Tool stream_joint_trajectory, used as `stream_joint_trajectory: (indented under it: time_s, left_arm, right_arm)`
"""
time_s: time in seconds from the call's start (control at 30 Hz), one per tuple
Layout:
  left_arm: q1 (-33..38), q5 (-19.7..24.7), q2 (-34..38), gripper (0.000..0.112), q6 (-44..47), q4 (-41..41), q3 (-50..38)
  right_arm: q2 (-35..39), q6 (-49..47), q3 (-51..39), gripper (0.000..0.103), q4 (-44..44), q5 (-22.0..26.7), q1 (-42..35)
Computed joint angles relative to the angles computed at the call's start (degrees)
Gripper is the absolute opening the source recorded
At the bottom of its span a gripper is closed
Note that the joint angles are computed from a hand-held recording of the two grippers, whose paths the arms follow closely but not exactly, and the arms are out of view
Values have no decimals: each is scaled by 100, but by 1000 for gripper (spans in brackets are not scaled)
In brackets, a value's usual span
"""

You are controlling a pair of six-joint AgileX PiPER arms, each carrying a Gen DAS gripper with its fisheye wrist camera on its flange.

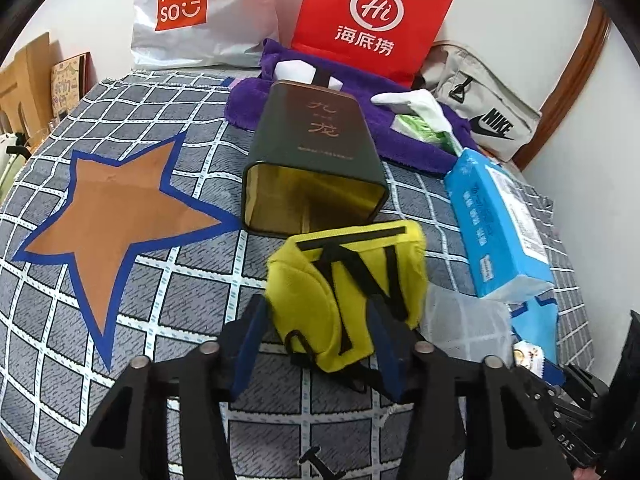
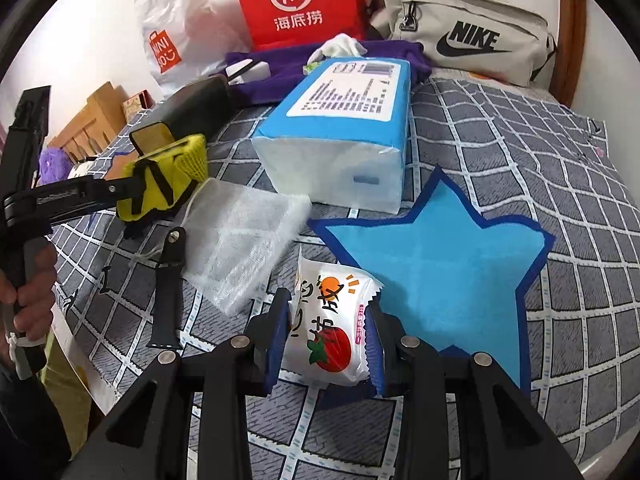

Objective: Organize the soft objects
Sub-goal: 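Grasp the yellow pouch with the left tool while the right tool grips the tomato-print snack packet, then carry the yellow pouch in the left tool and snack packet in the right tool to the purple towel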

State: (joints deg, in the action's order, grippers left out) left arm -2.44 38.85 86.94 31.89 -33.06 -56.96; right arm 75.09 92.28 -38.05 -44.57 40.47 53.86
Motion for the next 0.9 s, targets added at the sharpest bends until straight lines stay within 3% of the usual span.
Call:
stream_joint_trajectory:
  time_s: [0.07, 0.27, 0.57, 0.9]
  left_arm:
    - [-78, -11, 108, 36, -309, 298, -86]
    - [-74, -69, 115, 29, -264, 297, -73]
    - [95, 119, -216, 28, -261, 489, -59]
    - [372, 337, -585, 27, -216, 467, -17]
  right_arm:
    - [1, 11, 16, 35, -36, -51, -30]
    - [-10, -68, -5, 35, 0, -81, -80]
    - [-40, -94, -74, 35, 29, 93, 7]
    - [-204, -223, -420, 35, 0, 640, 350]
